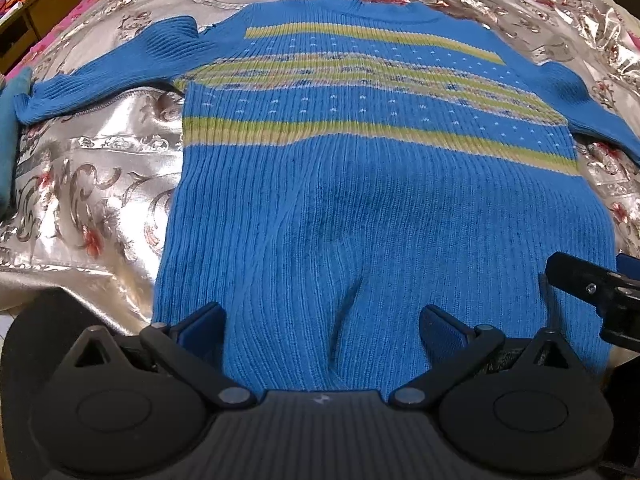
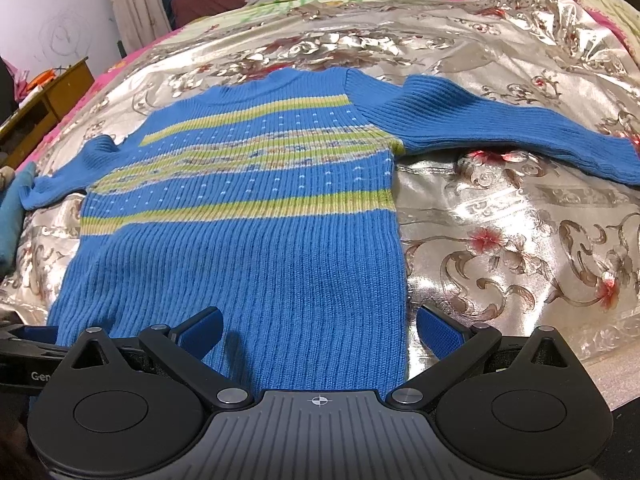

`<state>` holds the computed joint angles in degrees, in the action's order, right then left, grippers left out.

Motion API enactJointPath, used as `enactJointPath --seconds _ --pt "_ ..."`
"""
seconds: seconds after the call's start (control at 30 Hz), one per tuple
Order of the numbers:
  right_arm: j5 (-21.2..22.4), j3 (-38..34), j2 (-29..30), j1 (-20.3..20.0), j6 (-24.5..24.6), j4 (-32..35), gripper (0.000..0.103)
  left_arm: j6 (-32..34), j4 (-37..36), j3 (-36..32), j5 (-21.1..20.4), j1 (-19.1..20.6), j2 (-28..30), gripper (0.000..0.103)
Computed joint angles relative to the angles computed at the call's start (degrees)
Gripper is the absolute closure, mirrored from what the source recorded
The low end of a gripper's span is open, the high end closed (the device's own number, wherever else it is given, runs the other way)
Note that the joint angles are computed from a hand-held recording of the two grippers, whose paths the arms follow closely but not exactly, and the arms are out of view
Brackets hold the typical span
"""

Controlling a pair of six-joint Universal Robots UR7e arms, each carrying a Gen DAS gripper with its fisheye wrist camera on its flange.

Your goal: Fold small clothes

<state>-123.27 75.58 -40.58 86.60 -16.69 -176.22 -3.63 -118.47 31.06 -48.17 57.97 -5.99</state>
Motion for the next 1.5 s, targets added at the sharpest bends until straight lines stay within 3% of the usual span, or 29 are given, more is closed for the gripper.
enactJointPath --seconds 0.57,0.73,1.0,1.5 --pt "0.74 0.34 -0.33 0.01 0.12 0.06 0.000 -1.86 3.26 -1.94 -2.41 0.59 0.00 0.000" --pt "0.94 0.36 -0.39 -0.06 0.11 0.19 0.000 -1.25 -0.78 0.62 -0.62 0.16 -1.05 0.000" --pt "2.28 0.86 -0.72 -0.19 0.33 -0.36 0.000 3.04 -11.14 7.59 -1.10 -0.47 -3.99 0.000" --pt "3.10 1.03 -0.97 -0.45 0.83 -0.10 0.000 5.23 -15.71 9.41 -0.37 -0.79 -4.33 0.000"
